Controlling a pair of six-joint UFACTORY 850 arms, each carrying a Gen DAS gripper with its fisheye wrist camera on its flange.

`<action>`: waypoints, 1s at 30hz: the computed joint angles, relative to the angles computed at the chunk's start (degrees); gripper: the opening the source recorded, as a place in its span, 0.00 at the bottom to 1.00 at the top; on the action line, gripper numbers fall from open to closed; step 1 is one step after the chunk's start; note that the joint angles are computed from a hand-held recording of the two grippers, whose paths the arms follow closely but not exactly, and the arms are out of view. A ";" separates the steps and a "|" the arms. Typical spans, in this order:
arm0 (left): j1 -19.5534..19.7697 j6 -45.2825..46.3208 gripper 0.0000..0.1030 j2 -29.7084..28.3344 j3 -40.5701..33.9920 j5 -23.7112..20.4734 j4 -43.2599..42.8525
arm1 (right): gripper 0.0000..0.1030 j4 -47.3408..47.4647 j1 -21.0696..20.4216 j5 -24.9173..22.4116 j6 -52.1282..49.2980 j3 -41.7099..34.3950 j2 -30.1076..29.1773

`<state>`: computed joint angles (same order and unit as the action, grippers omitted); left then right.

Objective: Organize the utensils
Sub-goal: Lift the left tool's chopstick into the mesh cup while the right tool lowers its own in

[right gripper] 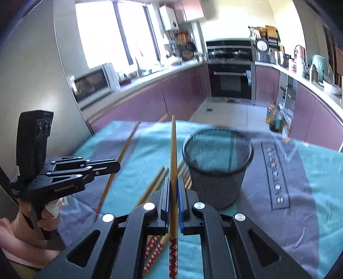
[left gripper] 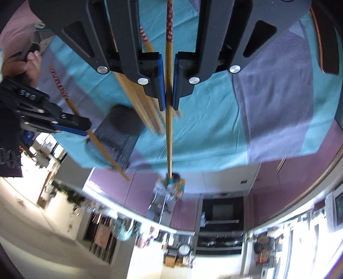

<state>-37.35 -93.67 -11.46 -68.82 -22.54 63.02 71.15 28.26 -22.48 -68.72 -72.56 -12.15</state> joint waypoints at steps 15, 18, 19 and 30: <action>-0.50 -8.76 0.07 5.08 -5.47 5.02 12.89 | 0.06 19.66 -3.37 -4.76 -16.29 -4.50 -2.00; -0.20 -7.59 0.07 4.28 -8.28 6.29 12.56 | 0.06 23.86 -3.39 -3.20 -20.09 -6.48 -3.12; -0.05 -5.55 0.07 3.61 -9.93 6.59 10.80 | 0.06 26.45 -3.25 -2.10 -22.81 -7.17 -3.51; -0.75 25.41 0.07 -6.47 -25.07 2.65 -16.45 | 0.06 25.89 -3.58 2.33 -21.20 -15.39 -9.30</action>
